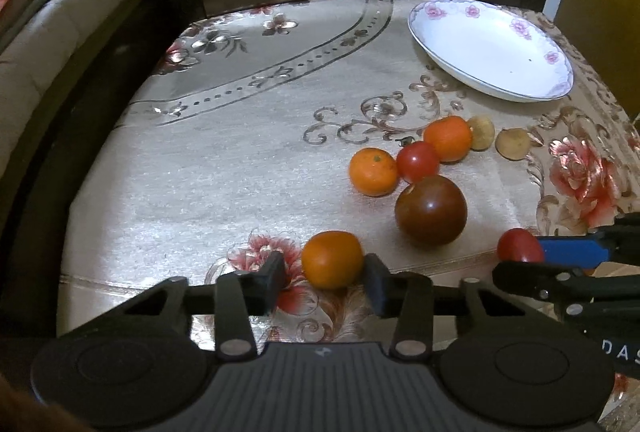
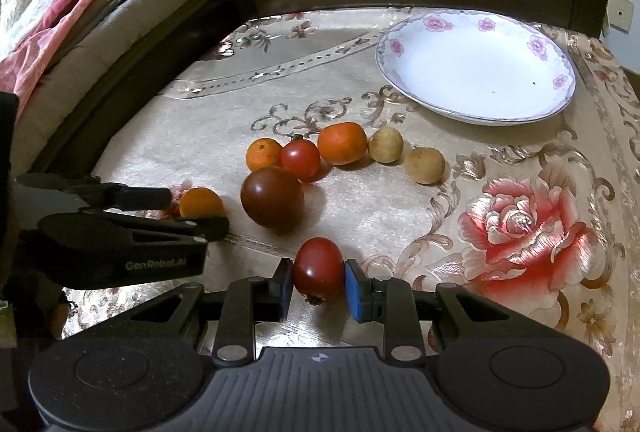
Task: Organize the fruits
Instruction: 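Grasp the red tomato with the right tool while the left tool grasps the small orange, then carry the orange and red tomato in both tools over the white bowl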
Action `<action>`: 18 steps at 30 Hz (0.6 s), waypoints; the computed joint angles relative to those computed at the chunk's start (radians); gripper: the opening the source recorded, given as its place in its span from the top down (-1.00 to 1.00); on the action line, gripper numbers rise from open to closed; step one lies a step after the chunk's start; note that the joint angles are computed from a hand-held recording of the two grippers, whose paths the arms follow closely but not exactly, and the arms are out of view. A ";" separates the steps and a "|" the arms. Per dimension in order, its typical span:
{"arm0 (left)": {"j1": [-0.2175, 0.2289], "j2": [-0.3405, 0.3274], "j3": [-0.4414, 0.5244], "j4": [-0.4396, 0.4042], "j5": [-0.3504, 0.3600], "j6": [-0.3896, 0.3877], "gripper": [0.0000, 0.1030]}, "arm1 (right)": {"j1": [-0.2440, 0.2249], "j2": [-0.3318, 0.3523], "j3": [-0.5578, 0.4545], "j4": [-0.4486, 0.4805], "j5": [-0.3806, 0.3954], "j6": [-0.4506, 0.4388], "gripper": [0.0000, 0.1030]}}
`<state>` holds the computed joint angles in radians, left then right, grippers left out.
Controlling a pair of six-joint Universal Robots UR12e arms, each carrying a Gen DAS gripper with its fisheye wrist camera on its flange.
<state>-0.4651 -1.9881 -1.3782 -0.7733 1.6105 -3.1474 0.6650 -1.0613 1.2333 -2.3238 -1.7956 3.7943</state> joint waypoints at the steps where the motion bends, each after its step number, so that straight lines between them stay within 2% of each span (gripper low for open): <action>1: -0.001 0.000 0.000 0.001 0.003 0.004 0.08 | 0.000 0.000 -0.001 0.000 0.000 0.000 0.59; 10: 0.013 0.009 -0.010 0.007 -0.032 -0.012 0.14 | 0.000 -0.003 0.003 0.005 -0.003 0.002 0.59; 18: 0.011 0.003 -0.003 -0.005 -0.029 -0.015 0.13 | -0.001 -0.003 0.003 0.008 0.001 0.004 0.59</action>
